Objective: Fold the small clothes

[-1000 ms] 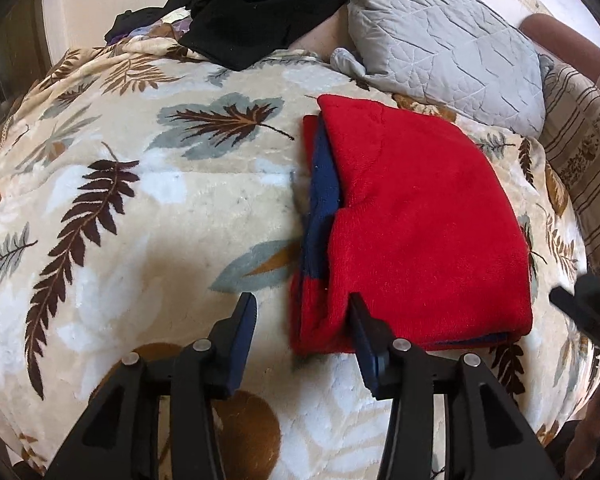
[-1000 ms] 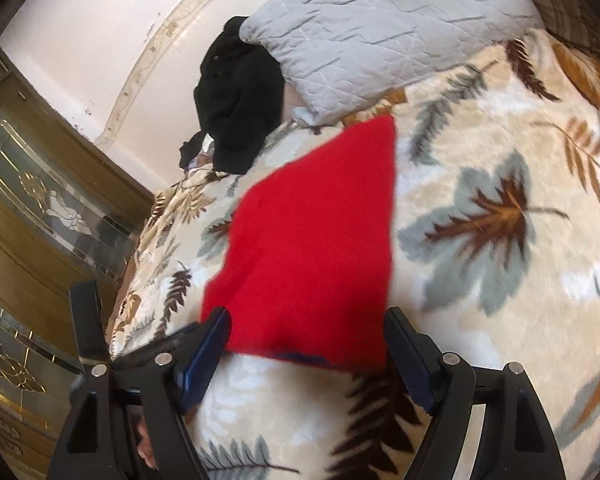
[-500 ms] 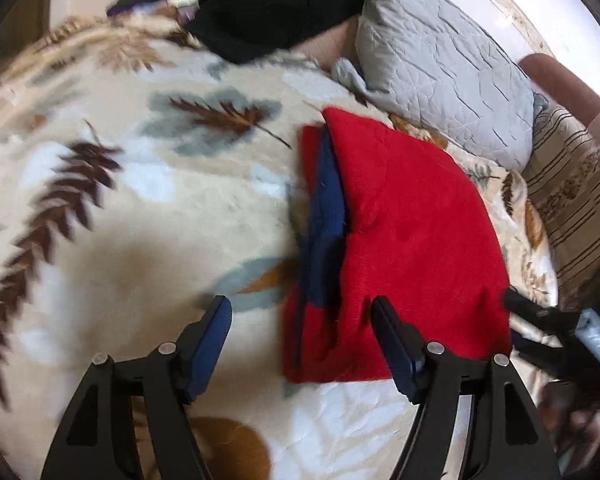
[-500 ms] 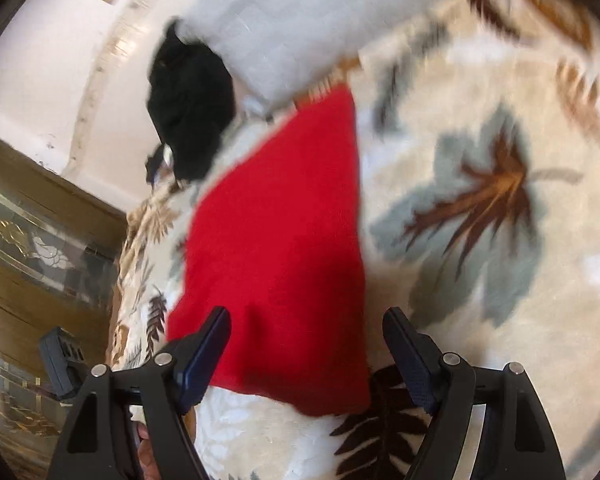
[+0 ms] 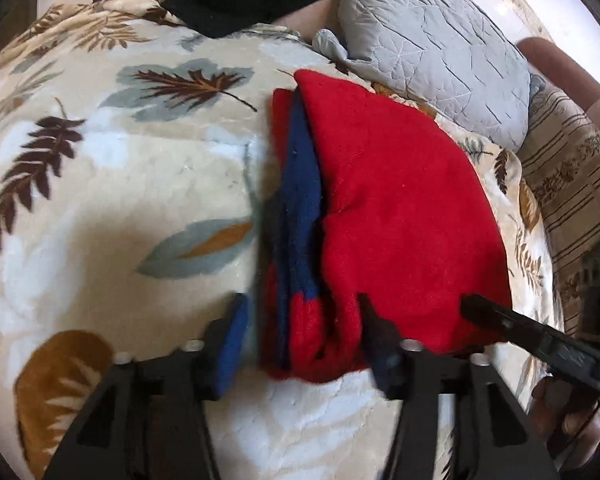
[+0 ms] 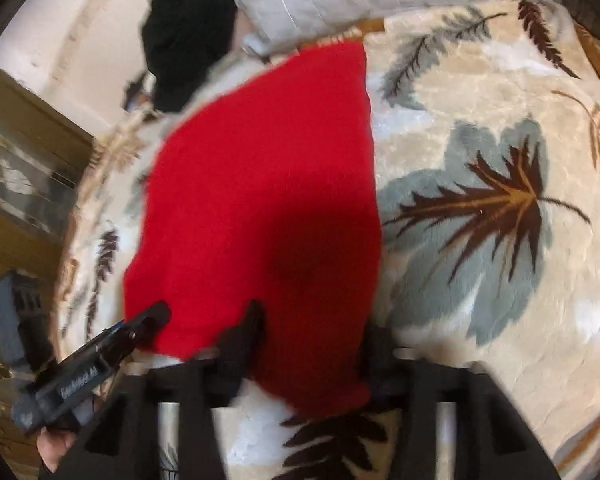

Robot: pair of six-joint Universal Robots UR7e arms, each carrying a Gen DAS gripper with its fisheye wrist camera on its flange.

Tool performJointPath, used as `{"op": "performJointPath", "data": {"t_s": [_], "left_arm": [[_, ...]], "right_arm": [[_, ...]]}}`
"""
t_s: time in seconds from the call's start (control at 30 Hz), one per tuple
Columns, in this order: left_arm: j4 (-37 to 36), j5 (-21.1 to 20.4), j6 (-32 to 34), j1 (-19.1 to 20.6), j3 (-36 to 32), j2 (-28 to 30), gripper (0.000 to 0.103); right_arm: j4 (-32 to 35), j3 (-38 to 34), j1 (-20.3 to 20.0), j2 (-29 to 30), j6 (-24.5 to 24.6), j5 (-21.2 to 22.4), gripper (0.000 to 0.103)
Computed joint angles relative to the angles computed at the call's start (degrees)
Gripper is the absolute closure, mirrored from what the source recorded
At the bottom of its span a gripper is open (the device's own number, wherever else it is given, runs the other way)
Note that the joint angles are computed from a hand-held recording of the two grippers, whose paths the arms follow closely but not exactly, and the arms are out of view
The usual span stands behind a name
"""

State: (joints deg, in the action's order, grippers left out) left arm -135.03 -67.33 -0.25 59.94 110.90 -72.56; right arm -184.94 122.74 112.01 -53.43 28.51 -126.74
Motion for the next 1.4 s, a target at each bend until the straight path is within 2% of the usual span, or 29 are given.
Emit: {"op": "performJointPath", "data": {"t_s": [0.03,0.1,0.2,0.27,0.33,0.4,0.47,0.5,0.53,0.57,0.63,0.67,0.8,0.9,1.0,1.07,1.13,1.23,1.3,1.4], "left_arm": [[-0.54,1.99,-0.02,-0.55,0.42,-0.27,0.031],[-1.95,4.03,0.59,-1.36,1.39,-1.05,0.031],[-2.01,4.95,0.94,-1.88,2.36,-2.66,0.031],[-1.91,5.12,1.05,-2.11,2.99,-3.68,0.031],[-2.05,5.78,1.16,-2.46,2.9,-3.69,0.031],[-1.86,6.42,1.21,-2.72,3.14,-4.46,0.031],[-1.36,6.6,1.36,-2.77,2.93,-4.85,0.03],[-1.06,6.79,1.59,-2.85,2.93,-5.31,0.03],[-1.24,7.08,2.03,-2.95,3.14,-5.83,0.03],[-2.31,7.82,2.72,-3.13,3.71,-6.44,0.03],[-4.58,9.91,3.4,-3.41,4.53,-6.89,0.021],[-5.52,10.66,3.36,-3.48,4.83,-7.08,0.02],[-5.62,11.18,3.15,-3.5,4.87,-7.4,0.02],[-5.52,12.1,3.54,-3.83,5.09,-7.85,0.02],[-5.96,13.36,3.96,-4.36,5.73,-8.72,0.02],[-7.24,14.68,3.69,-4.9,6.46,-9.1,0.02],[-7.68,15.06,3.78,-5.29,6.93,-9.5,0.019],[-8.03,16.1,4.05,-6.36,8.13,-10.56,0.019],[-9.09,17.56,4.12,-7.43,9.33,-11.33,0.018],[-9.77,18.92,4.53,-8.99,10.68,-12.41,0.018]], "right_arm": [[-1.01,0.14,1.02,0.38,-0.25,-1.51,0.033],[-1.24,-1.0,3.92,1.43,-1.0,-6.71,0.033],[-5.55,-3.55,7.71,3.55,-6.64,-11.84,0.033],[-8.05,-5.57,9.04,5.32,-10.47,-13.05,0.032],[-7.62,-6.83,8.89,5.85,-11.57,-10.88,0.031],[-4.7,-6.91,6.73,5.23,-9.88,-5.96,0.029],[3.51,-7.68,4.22,4.9,-3.88,-3.88,0.029],[4.94,-7.88,3.85,4.9,-2.23,-3.8,0.029],[3.98,-8.06,4.5,5.24,-2.82,-4.47,0.029],[2.72,-8.34,5.3,5.54,-4.14,-5.29,0.029],[0.62,-9.76,6.8,6.47,-7.19,-7.18,0.029],[0.31,-10.82,7.28,6.99,-8.6,-8.23,0.028],[1.75,-15.2,5.46,9.0,-10.75,-9.77,0.026],[7.86,-17.0,2.99,9.11,-8.1,-7.89,0.026],[6.28,-16.42,5.04,8.79,-9.83,-8.82,0.026],[2.82,-14.46,7.54,8.34,-9.5,-11.97,0.026],[2.53,-12.73,9.89,7.89,-8.03,-16.07,0.026],[5.57,-9.78,12.69,6.38,-4.73,-18.87,0.023],[10.55,-8.47,14.63,5.7,-0.45,-20.97,0.021],[13.59,-7.16,16.3,5.3,3.35,-21.98,0.02]]}}
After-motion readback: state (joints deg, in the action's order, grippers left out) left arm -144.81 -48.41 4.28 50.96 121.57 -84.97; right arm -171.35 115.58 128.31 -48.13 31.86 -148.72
